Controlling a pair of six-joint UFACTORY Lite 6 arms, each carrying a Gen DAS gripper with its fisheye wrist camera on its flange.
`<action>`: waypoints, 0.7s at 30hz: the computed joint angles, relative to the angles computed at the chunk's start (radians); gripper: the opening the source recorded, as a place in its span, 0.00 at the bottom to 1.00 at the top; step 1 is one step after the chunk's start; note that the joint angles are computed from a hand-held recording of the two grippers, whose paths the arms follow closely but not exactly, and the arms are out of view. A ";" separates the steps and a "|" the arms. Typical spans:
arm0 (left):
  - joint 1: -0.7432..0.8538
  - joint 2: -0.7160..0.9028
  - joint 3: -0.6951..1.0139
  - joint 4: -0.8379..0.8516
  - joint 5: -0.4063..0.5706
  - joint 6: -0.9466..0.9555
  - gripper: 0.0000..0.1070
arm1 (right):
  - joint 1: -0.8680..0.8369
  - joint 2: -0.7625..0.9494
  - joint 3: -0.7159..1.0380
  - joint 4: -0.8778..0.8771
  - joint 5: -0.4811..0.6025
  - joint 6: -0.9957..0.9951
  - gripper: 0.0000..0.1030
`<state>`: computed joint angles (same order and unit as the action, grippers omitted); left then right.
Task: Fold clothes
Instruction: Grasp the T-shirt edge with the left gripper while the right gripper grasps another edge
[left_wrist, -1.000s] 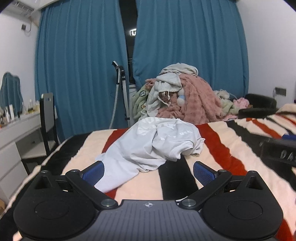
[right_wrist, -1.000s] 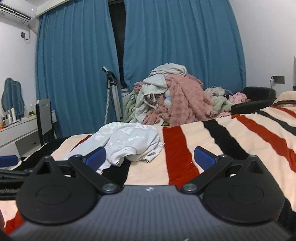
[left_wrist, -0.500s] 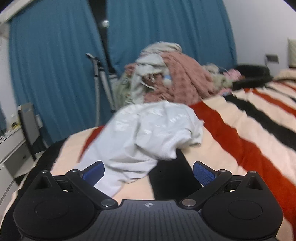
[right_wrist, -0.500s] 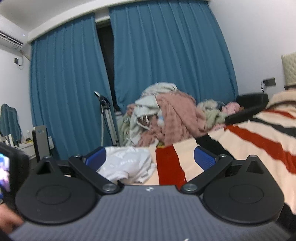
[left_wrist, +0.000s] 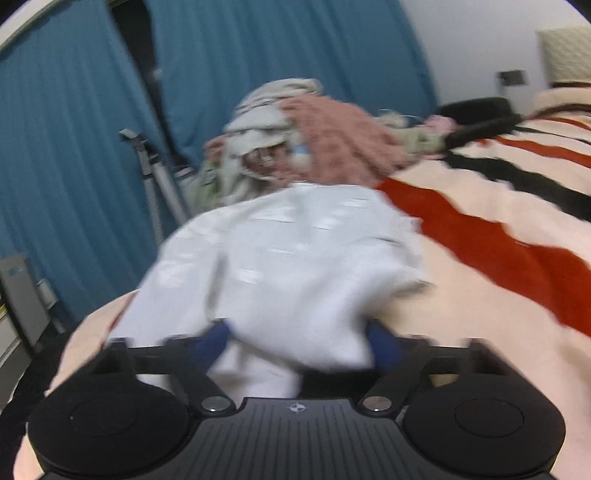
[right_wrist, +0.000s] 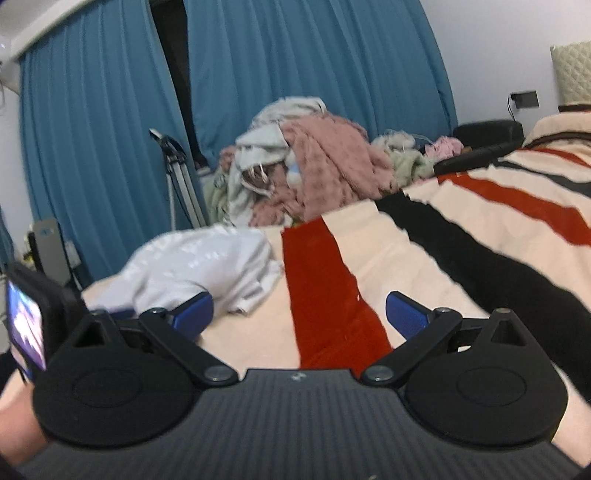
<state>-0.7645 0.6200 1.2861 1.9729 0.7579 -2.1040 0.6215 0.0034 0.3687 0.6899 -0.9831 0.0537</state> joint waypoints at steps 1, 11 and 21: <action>0.038 -0.030 -0.010 0.031 -0.051 -0.053 0.28 | -0.004 0.031 0.016 -0.008 -0.008 0.005 0.98; 0.084 -0.595 -0.362 0.151 -0.166 -0.206 0.13 | 0.039 0.086 0.037 -0.043 -0.100 0.018 0.98; -0.318 -1.100 -0.530 -0.386 0.050 0.207 0.13 | 0.446 -0.371 -0.160 0.273 -0.168 -0.282 0.98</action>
<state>-1.0820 -0.4799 0.7565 1.5873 0.8076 -1.8972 1.0672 -0.3673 0.2087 0.9626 -1.1511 -0.2287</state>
